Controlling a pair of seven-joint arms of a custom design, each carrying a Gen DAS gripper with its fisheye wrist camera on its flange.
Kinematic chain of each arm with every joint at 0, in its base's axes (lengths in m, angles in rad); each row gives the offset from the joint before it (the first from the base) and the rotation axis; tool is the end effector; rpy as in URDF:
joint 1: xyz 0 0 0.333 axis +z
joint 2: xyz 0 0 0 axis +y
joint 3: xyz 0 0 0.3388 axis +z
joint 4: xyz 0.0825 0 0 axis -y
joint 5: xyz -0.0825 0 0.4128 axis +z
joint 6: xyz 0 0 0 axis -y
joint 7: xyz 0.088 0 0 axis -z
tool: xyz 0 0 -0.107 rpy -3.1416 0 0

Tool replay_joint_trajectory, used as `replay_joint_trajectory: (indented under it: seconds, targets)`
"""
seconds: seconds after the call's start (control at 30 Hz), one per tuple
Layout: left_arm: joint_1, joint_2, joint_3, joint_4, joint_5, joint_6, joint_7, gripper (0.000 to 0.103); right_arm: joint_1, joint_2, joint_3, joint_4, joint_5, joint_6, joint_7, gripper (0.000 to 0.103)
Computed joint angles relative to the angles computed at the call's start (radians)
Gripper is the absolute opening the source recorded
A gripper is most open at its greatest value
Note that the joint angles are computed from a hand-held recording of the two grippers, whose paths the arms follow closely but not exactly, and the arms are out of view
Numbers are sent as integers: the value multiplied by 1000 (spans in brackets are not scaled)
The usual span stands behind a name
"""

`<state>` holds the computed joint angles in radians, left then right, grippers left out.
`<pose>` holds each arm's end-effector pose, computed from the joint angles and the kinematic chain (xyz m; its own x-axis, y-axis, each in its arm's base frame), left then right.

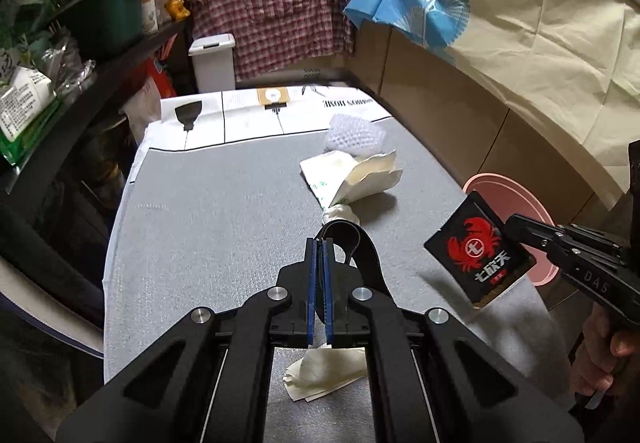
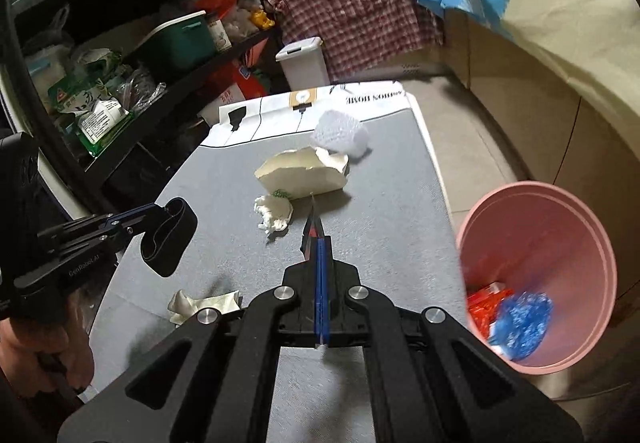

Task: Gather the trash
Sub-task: 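Lift the snack packet and black strap and carry them over the pink bucket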

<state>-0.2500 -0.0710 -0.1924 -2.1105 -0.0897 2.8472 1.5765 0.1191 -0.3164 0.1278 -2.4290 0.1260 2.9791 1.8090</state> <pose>0.5451 -0.2559 0.5526 -0.3935 -0.9172 0.0622 -0.6543 0.2318 -0.7198 0.4935 0.1203 0.5347 0.0160 -0.9694 -0.2451 -0.6718 0.1711 -0.7207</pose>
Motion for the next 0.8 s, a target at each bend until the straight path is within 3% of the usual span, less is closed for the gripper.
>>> replay_joint_trajectory:
  seconds: [0.23,0.53,0.8]
  targets:
    - [-16,-34,7,-25,-30,22,20,3,-39,-78,13,-6,-51,-45,-13,0]
    - [-38,-62,15,-55,-50,30,-2,3,-49,-153,-14,-21,-57,-81,-88,0]
    - [-50,-71,-6,-82,25,50,-86,3,-69,-184,-43,-37,-26,-81,-152,0]
